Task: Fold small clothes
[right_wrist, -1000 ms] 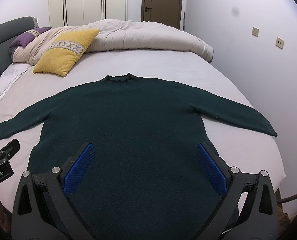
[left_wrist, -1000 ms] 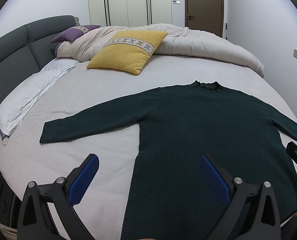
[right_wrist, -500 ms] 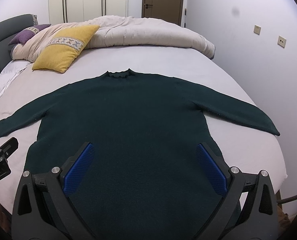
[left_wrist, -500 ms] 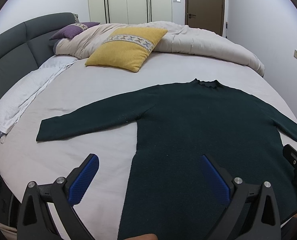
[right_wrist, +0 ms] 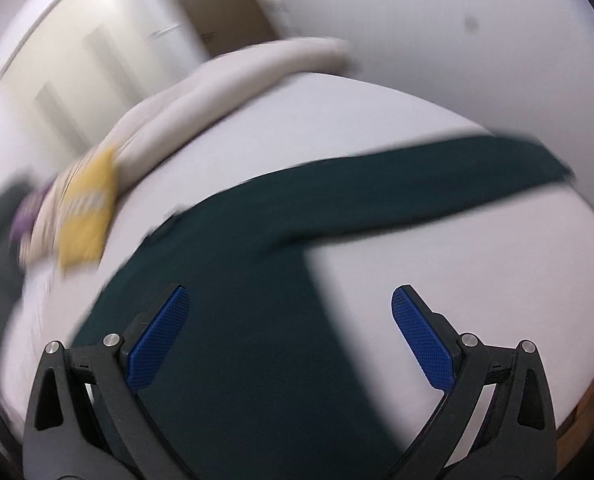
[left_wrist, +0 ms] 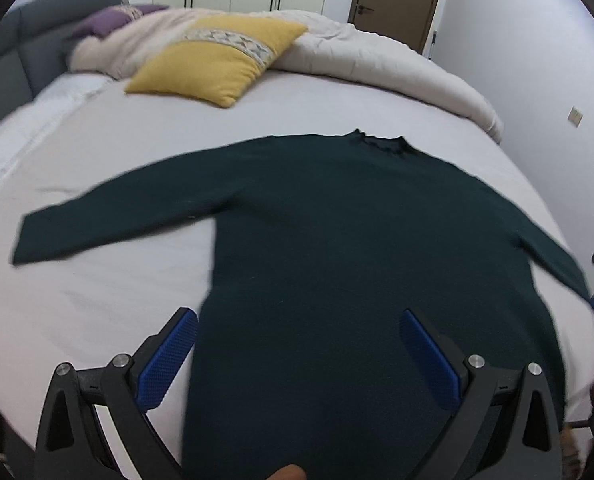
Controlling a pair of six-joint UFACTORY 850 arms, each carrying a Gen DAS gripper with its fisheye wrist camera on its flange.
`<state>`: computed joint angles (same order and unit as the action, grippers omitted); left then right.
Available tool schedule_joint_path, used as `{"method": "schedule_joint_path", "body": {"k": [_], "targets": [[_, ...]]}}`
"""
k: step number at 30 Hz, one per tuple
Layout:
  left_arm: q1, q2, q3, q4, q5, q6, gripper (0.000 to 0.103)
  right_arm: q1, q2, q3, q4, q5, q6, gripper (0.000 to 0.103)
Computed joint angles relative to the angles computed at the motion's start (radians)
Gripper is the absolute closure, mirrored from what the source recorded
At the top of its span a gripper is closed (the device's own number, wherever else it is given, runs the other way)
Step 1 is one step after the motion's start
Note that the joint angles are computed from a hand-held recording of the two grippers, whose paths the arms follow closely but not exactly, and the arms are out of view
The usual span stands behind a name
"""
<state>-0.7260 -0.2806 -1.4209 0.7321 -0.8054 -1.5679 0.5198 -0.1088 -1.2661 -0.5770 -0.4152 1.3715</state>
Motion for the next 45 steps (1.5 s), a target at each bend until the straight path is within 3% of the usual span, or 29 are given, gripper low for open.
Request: {"method": "schedule_joint_path", "body": {"k": [2, 6, 7, 9, 12, 13, 14, 17, 19, 22, 24, 26, 31, 35, 37, 39, 40, 41, 45], "targets": [[0.021, -0.004, 0.004, 0.005, 0.077, -0.002, 0.0, -0.118, 0.042, 0.081, 0.123, 0.081, -0.004, 0.013], [0.042, -0.056, -0.046, 0.028, 0.128, 0.028, 0.0, -0.317, 0.091, 0.201, 0.441, 0.161, -0.117, 0.022], [0.047, -0.074, -0.067, 0.005, 0.131, 0.059, 0.0, -0.35, 0.101, 0.23, 0.545, 0.201, -0.186, 0.029], [0.061, -0.108, -0.112, -0.076, 0.135, 0.15, 0.0, -0.394, 0.108, 0.265, 0.755, 0.28, -0.361, 0.031], [0.079, -0.141, -0.15, -0.14, 0.149, 0.197, 0.0, -0.426, 0.072, 0.238, 1.045, 0.299, -0.675, 0.033], [0.083, -0.146, -0.152, -0.155, 0.163, 0.203, 0.0, -0.433, 0.056, 0.227, 1.144, 0.303, -0.769, 0.039], [0.089, -0.147, -0.15, -0.163, 0.185, 0.204, 0.0, -0.442, 0.035, 0.213, 1.208, 0.305, -0.822, 0.052], [0.106, -0.135, -0.12, -0.183, 0.25, 0.196, 0.0, -0.467, -0.021, 0.156, 1.146, 0.272, -0.761, 0.087], [0.123, -0.109, -0.078, -0.196, 0.299, 0.177, 0.001, -0.479, -0.053, 0.104, 0.937, 0.224, -0.616, 0.092], [0.157, -0.072, -0.008, -0.249, 0.407, 0.16, 0.006, -0.41, -0.1, -0.011, 0.624, 0.176, -0.45, 0.094], [0.179, -0.066, 0.01, -0.308, 0.454, 0.189, 0.015, -0.331, -0.167, -0.137, 0.495, 0.117, -0.453, 0.094], [0.194, -0.049, 0.037, -0.332, 0.497, 0.198, 0.017, -0.25, -0.238, -0.257, 0.419, 0.066, -0.502, 0.095], [0.219, -0.01, 0.094, -0.32, 0.579, 0.154, 0.017, -0.03, -0.507, -0.645, 0.513, -0.066, -0.864, 0.095], [0.241, 0.005, 0.123, -0.414, 0.618, 0.237, 0.017, 0.089, -0.721, -0.923, 0.493, -0.224, -0.94, 0.094], [0.248, -0.003, 0.119, -0.489, 0.623, 0.315, 0.017, 0.13, -0.751, -0.926, 0.508, -0.239, -0.995, 0.088], [0.256, -0.019, 0.106, -0.596, 0.626, 0.423, 0.016, 0.149, -0.757, -0.906, 0.61, -0.233, -1.097, 0.073], [0.259, -0.03, 0.097, -0.657, 0.627, 0.484, 0.016, 0.155, -0.723, -0.851, 0.638, -0.207, -1.116, 0.06], [0.26, -0.044, 0.081, -0.717, 0.625, 0.544, 0.016, 0.164, -0.666, -0.754, 0.654, -0.147, -1.119, 0.051], [0.254, -0.123, -0.015, -0.881, 0.6, 0.721, 0.015, 0.181, -0.403, -0.365, 0.65, 0.096, -1.051, 0.046]]}}
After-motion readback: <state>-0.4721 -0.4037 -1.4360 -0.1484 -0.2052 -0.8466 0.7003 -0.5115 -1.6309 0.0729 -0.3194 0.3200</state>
